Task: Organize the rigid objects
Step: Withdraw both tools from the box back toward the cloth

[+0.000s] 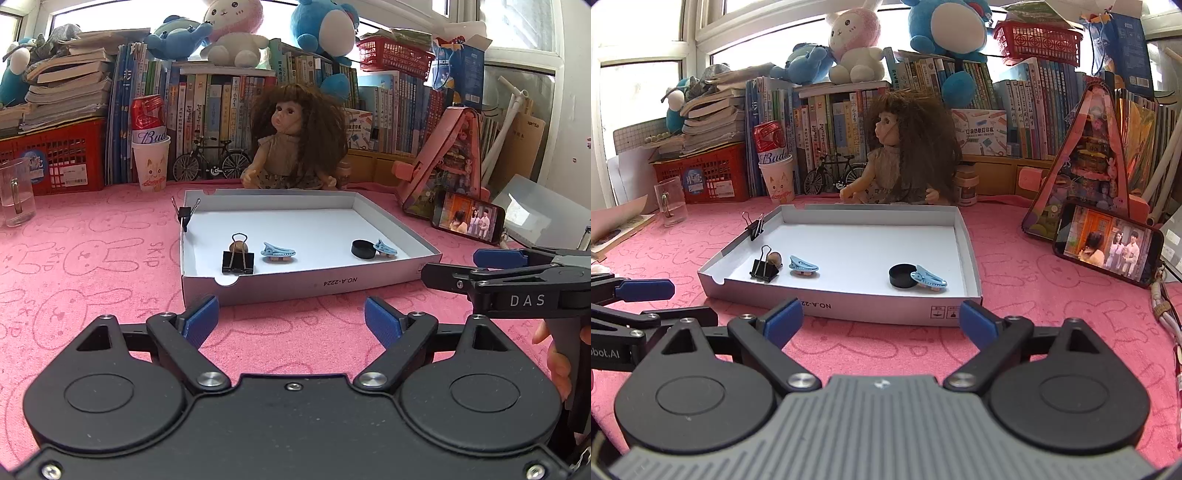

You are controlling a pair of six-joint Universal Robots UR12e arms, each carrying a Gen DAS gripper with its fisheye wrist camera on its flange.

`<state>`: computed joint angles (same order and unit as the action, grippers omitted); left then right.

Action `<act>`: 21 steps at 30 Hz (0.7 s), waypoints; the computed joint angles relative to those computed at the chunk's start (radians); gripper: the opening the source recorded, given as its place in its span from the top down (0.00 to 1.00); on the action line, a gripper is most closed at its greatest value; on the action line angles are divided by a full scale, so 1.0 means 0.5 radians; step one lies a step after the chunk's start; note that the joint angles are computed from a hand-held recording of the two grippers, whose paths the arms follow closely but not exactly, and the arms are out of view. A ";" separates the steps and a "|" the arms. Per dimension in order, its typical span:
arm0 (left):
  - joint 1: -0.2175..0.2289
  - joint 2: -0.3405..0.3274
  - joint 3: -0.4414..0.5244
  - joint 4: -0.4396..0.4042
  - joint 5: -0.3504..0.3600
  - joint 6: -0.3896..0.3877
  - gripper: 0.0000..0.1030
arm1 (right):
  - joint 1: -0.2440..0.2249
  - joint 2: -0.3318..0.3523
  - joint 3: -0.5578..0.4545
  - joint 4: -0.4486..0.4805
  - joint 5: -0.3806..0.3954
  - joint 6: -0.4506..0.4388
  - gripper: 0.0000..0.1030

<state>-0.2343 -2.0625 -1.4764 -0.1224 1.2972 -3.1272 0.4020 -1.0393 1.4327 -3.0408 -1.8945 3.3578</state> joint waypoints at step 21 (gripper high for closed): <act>0.051 0.122 -0.267 0.092 -0.056 -0.075 0.36 | 0.058 -0.056 0.186 -0.089 -0.097 0.076 0.03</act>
